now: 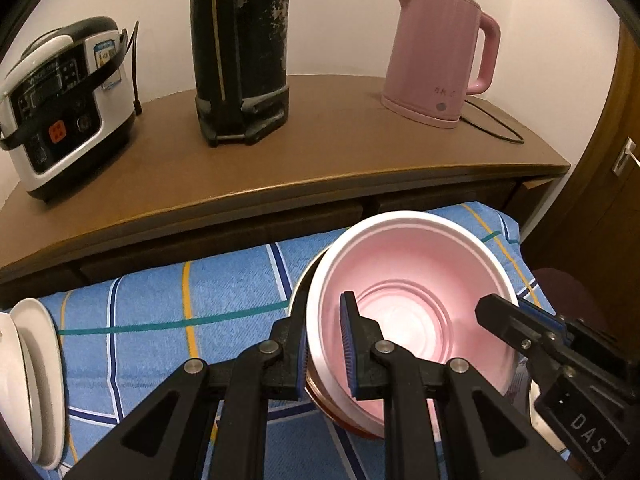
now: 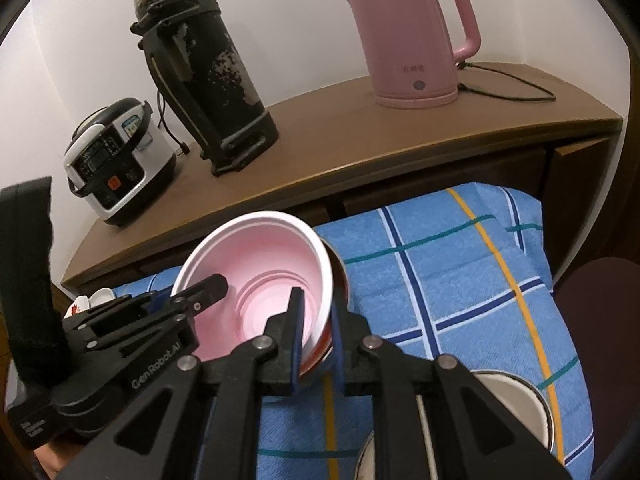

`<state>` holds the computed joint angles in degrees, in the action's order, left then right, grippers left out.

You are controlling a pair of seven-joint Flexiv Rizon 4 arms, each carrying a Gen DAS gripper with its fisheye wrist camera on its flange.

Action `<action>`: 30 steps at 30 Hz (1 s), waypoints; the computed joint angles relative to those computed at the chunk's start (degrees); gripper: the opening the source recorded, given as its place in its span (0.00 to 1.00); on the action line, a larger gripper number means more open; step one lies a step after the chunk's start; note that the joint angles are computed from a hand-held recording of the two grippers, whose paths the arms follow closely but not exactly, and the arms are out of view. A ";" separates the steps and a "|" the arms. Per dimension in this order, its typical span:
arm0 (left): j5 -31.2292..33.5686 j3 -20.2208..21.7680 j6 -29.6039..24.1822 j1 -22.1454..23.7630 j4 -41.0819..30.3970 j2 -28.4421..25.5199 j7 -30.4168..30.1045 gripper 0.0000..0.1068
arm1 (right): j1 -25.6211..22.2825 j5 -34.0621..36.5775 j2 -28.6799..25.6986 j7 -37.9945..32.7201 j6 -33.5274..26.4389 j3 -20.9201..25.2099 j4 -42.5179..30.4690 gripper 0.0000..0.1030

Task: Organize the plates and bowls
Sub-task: 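Lift the pink-and-red bowl with both grippers over the steel bowl, then lower the pink-and-red bowl into the steel bowl and open both grippers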

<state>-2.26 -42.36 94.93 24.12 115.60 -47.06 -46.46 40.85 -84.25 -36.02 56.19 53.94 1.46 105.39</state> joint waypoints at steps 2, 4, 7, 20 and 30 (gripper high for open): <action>0.30 -0.32 0.60 0.24 0.17 0.03 0.08 0.16 | 0.14 -0.10 -0.10 -0.24 -0.41 -0.09 -0.11 0.14; 0.76 -0.73 1.40 0.76 0.52 -0.01 -0.10 0.16 | 0.16 -0.64 -0.18 0.24 -0.42 -0.23 -0.13 0.14; 1.65 -3.46 0.87 3.51 1.31 -0.57 -0.08 0.30 | 0.31 -3.09 0.19 2.29 -0.83 -0.55 0.18 0.25; 10.53 -1.19 11.67 4.30 4.48 1.62 -8.46 0.69 | 2.63 -0.73 3.70 3.23 -11.18 2.58 2.78 0.50; 18.48 0.53 16.32 6.87 8.09 3.09 -13.92 0.69 | 5.29 1.56 5.28 4.70 -16.73 4.64 4.54 0.50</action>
